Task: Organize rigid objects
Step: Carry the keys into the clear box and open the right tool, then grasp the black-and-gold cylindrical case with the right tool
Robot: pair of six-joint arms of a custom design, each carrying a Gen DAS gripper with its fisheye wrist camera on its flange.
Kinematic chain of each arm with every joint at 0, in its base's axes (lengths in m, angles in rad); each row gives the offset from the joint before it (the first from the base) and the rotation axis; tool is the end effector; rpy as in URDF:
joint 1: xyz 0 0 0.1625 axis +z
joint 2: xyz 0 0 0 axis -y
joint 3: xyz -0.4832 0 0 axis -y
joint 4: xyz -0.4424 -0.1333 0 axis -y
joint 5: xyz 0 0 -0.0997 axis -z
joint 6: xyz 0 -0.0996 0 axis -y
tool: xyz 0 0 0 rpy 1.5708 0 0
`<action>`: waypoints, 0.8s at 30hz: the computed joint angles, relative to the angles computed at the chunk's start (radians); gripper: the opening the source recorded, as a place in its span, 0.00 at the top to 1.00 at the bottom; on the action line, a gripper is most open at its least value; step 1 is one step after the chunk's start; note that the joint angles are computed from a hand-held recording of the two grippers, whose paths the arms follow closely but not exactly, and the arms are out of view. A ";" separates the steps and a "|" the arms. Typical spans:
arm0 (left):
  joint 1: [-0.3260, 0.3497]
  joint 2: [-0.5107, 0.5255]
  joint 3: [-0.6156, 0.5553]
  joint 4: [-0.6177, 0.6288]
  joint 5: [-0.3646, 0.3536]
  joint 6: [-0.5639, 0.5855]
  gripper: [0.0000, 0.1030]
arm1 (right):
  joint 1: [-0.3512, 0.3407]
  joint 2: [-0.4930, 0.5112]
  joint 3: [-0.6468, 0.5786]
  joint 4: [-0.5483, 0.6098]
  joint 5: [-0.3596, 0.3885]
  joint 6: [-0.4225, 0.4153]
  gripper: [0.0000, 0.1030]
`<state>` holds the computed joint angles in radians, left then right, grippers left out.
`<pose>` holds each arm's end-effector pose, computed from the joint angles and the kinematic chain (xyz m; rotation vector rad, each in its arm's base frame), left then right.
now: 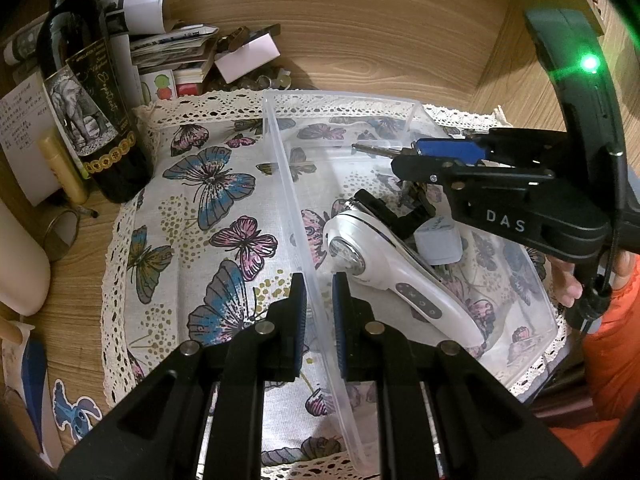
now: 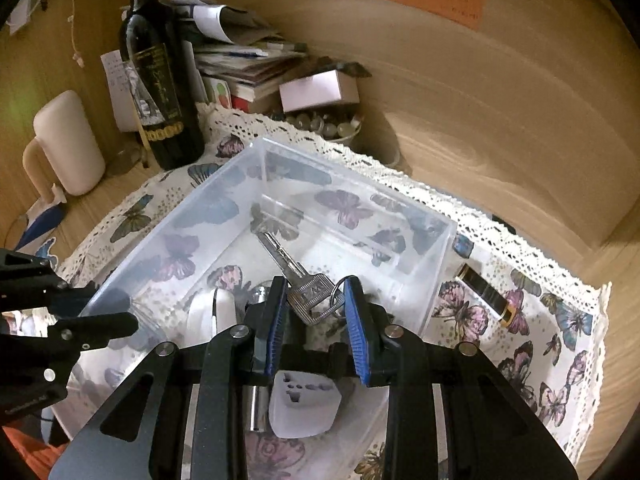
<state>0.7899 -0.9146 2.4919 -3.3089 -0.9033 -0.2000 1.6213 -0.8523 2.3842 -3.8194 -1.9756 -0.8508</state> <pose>-0.1451 -0.4234 0.0417 0.6649 2.4743 -0.6003 0.1177 -0.4652 0.0807 0.8890 -2.2654 0.6430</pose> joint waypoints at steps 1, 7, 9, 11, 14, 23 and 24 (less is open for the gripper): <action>-0.001 0.001 0.000 -0.001 0.000 -0.001 0.88 | 0.000 0.001 0.000 -0.001 0.000 0.000 0.74; 0.000 0.000 0.000 0.000 0.000 -0.001 0.88 | -0.002 -0.023 0.010 0.016 0.016 0.019 0.65; 0.002 -0.001 -0.001 0.000 0.000 0.002 0.88 | 0.000 -0.031 0.019 -0.013 0.026 0.018 0.63; 0.002 -0.001 -0.001 0.000 -0.001 0.001 0.88 | 0.000 -0.049 0.029 -0.031 0.040 0.024 0.63; 0.001 0.000 -0.001 0.000 -0.001 0.000 0.88 | -0.002 -0.078 0.038 -0.054 0.058 0.038 0.62; 0.005 -0.001 -0.001 -0.003 -0.003 0.004 0.88 | -0.038 -0.148 0.003 -0.077 0.041 0.091 0.57; 0.005 -0.001 -0.001 -0.003 -0.004 0.005 0.88 | -0.043 -0.146 -0.005 -0.080 0.032 0.094 0.54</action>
